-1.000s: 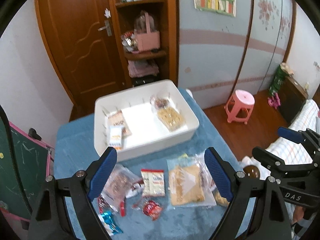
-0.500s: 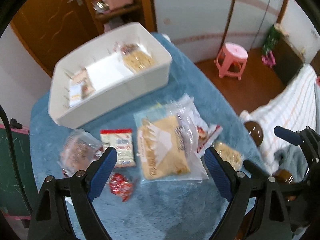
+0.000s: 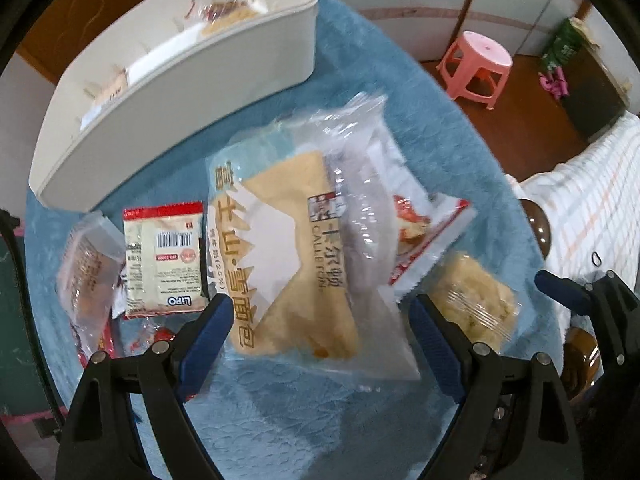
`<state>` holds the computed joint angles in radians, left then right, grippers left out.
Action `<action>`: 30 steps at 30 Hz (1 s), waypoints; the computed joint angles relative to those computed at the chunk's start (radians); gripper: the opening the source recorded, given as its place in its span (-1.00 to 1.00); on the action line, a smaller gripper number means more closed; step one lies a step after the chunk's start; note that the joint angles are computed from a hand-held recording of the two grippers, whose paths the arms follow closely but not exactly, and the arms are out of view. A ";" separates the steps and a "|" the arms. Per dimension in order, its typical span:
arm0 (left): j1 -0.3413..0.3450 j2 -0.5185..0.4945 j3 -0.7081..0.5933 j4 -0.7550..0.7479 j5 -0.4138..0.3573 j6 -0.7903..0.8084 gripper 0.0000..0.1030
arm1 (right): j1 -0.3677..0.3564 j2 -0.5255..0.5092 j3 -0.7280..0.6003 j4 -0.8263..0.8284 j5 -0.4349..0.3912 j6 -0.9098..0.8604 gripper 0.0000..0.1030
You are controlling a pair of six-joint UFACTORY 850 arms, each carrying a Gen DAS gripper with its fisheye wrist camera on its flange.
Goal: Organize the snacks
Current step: 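Grasp the large bread pack with the left gripper while the right grasps another puffed-snack bag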
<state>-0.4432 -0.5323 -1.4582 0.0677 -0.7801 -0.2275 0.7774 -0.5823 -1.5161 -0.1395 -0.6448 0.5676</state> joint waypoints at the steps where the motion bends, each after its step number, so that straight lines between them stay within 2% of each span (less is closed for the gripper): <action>1: 0.003 -0.007 -0.003 -0.001 -0.004 -0.007 0.72 | 0.000 -0.007 -0.006 0.003 -0.003 -0.011 0.61; 5: 0.024 -0.019 0.000 -0.037 -0.005 -0.013 0.72 | 0.001 -0.026 -0.023 0.037 -0.009 -0.067 0.61; 11: 0.072 -0.012 0.033 -0.141 0.012 0.012 0.75 | 0.022 -0.081 -0.083 0.012 -0.059 -0.094 0.61; 14: 0.087 0.000 0.056 -0.181 0.035 0.044 0.67 | 0.031 -0.085 -0.088 -0.017 -0.056 -0.074 0.61; 15: 0.090 0.007 0.066 -0.193 0.046 0.060 0.62 | 0.032 -0.085 -0.088 -0.018 -0.058 -0.070 0.55; 18: 0.098 0.035 0.095 -0.226 0.073 0.122 0.34 | 0.030 -0.077 -0.083 -0.005 -0.046 -0.067 0.30; 23: 0.093 0.092 0.122 -0.235 0.097 0.190 -0.32 | 0.027 -0.061 -0.075 0.044 -0.034 -0.070 0.26; 25: 0.093 0.111 0.130 -0.250 0.099 0.206 -0.48 | 0.032 -0.053 -0.073 0.048 -0.032 -0.064 0.25; 30: 0.135 0.157 0.158 -0.347 0.098 0.284 -0.66 | 0.051 -0.022 -0.061 0.045 -0.011 -0.033 0.25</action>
